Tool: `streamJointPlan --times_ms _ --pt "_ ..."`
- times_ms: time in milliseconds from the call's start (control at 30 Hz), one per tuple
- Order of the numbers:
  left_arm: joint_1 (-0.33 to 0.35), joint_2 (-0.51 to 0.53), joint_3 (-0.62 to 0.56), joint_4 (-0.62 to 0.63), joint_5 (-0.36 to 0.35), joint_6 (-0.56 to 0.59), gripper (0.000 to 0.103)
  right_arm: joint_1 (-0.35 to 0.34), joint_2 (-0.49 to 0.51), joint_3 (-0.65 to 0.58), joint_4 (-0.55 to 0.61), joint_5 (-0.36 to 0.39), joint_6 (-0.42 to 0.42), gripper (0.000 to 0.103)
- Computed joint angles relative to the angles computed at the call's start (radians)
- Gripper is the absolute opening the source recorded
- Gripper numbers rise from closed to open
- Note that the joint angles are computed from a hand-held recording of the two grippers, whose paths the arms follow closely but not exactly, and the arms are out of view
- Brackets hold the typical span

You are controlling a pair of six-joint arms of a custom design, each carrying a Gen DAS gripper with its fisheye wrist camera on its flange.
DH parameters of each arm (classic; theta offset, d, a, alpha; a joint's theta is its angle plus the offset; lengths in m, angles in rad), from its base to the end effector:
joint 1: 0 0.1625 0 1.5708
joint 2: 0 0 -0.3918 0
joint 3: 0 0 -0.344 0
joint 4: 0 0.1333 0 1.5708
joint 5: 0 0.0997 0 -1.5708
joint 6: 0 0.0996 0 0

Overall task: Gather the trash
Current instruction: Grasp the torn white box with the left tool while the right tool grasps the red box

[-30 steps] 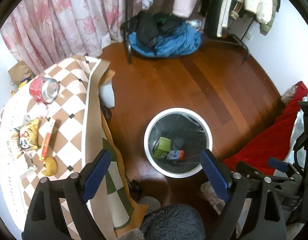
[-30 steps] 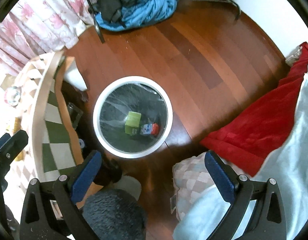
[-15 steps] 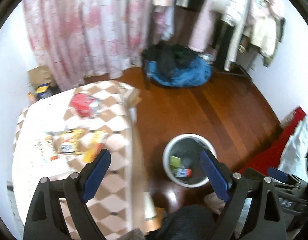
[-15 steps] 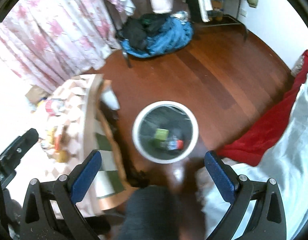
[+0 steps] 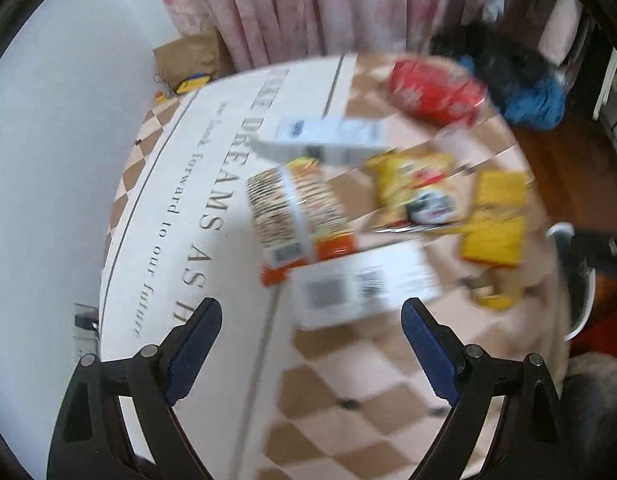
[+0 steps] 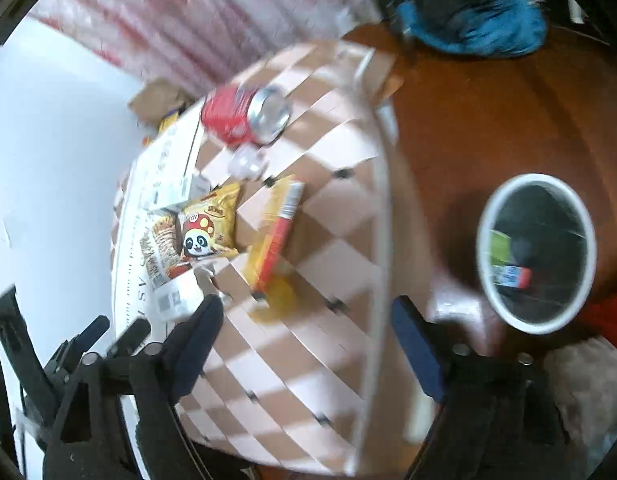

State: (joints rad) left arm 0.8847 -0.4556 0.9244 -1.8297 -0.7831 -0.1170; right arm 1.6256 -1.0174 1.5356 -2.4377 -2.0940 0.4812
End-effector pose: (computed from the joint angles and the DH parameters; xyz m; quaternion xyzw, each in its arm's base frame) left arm -0.3121 -0.7030 0.0900 0.2964 0.8701 -0.0601 0.3891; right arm 0.1178 -0.6224 0.2784 -0.2451 -0.9203 0.2290 0.2012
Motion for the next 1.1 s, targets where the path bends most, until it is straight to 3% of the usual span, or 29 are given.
streamJointPlan --times_ms 167,233,333,400,500,600,667,733,833,933,1033,1100 --pt "0.04 0.058 -0.116 0.07 -0.034 0.103 0.091 -0.059 0.137 -0.155 0.063 0.078 0.025 0.064" --pt "0.039 0.06 -0.134 0.092 -0.079 0.151 0.091 -0.073 0.146 -0.151 0.032 0.127 0.03 0.032" --pt "0.037 0.083 -0.192 0.151 -0.18 0.299 0.091 -0.067 0.131 -0.118 -0.007 0.122 0.025 0.017" --pt "0.031 0.112 -0.239 0.205 -0.208 0.398 0.091 -0.061 0.116 -0.108 -0.005 0.101 0.021 0.016" --pt "0.034 0.191 -0.349 0.328 -0.187 0.467 0.091 -0.059 0.08 -0.071 -0.009 0.074 0.021 0.016" --pt "0.029 0.223 -0.371 0.348 -0.152 0.528 0.089 -0.069 0.058 -0.043 -0.008 0.079 0.029 0.016" --pt "0.028 0.248 -0.417 0.402 -0.16 0.523 0.069 -0.076 0.036 -0.017 -0.013 0.085 0.027 0.016" --pt "0.023 0.23 -0.37 0.37 -0.15 0.536 0.064 -0.076 0.031 -0.006 -0.02 0.086 0.023 0.016" --pt "0.021 0.204 -0.33 0.349 -0.17 0.49 0.054 -0.065 0.042 -0.012 -0.027 0.074 0.011 0.016" --pt "0.015 0.134 -0.199 0.253 -0.165 0.435 0.052 -0.05 0.047 -0.014 -0.039 0.064 -0.003 0.015" --pt "0.011 0.073 -0.096 0.165 -0.152 0.313 0.052 -0.023 0.051 -0.022 -0.047 0.034 -0.031 0.015" --pt "0.014 0.046 -0.073 0.173 -0.155 0.181 0.052 0.001 0.055 -0.029 -0.053 0.011 -0.058 0.014"
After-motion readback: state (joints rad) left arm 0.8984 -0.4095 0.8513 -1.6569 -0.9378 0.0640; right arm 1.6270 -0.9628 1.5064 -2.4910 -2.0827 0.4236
